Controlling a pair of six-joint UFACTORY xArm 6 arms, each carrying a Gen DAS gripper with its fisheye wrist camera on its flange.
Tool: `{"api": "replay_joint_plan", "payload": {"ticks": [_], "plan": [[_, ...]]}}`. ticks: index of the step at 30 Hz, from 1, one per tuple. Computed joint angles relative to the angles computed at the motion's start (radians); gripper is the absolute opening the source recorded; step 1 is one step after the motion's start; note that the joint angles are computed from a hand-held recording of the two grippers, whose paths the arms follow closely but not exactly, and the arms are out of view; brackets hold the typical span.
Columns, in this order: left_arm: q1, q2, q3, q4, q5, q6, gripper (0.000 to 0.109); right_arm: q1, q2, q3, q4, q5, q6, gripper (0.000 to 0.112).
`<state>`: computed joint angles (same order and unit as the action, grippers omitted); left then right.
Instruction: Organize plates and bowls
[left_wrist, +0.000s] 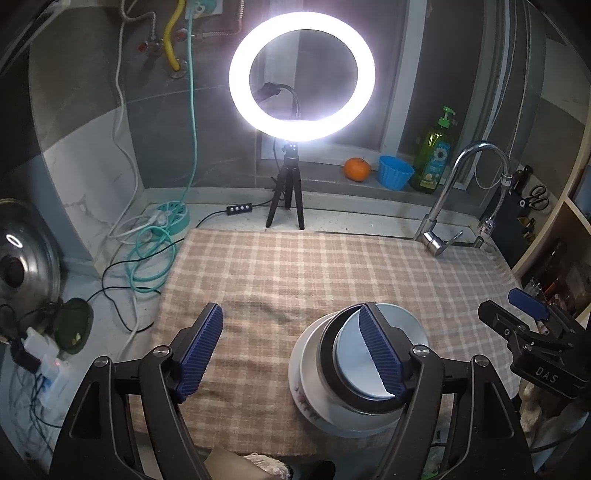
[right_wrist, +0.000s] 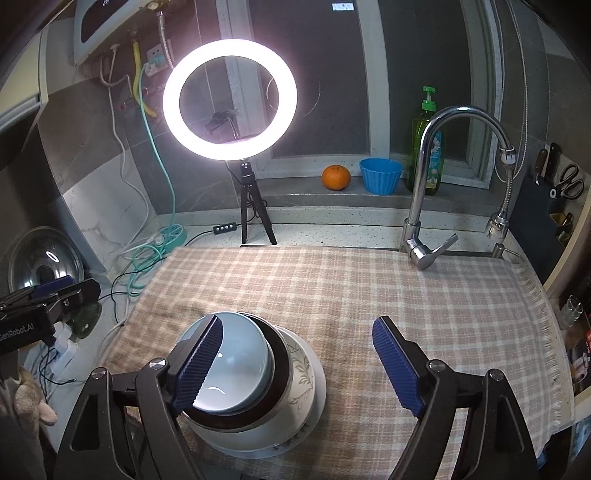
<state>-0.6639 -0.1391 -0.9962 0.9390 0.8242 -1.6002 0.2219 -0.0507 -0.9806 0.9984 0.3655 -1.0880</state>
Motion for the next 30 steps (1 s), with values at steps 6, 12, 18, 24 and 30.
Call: {"api": "replay_joint_plan", "payload": {"ticks": [6, 12, 18, 24, 30], "plan": [[-0.010, -0.022, 0.010, 0.011, 0.024, -0.007, 0.077, 0.009, -0.012, 0.006, 0.033, -0.008, -0.022, 0.081], [-0.011, -0.036, 0.019, 0.026, 0.033, -0.015, 0.077, 0.015, -0.011, 0.004, 0.036, -0.004, -0.025, 0.081], [-0.010, -0.034, 0.017, 0.031, 0.033, -0.013, 0.077, 0.020, -0.010, 0.002, 0.039, -0.013, -0.033, 0.081], [-0.004, -0.023, 0.009, 0.029, 0.028, -0.007, 0.077, 0.014, 0.007, -0.010, 0.021, -0.008, -0.015, 0.081], [-0.002, -0.018, 0.006, 0.029, 0.025, -0.006, 0.077, 0.012, 0.018, -0.019, 0.010, -0.010, -0.010, 0.081]]}}
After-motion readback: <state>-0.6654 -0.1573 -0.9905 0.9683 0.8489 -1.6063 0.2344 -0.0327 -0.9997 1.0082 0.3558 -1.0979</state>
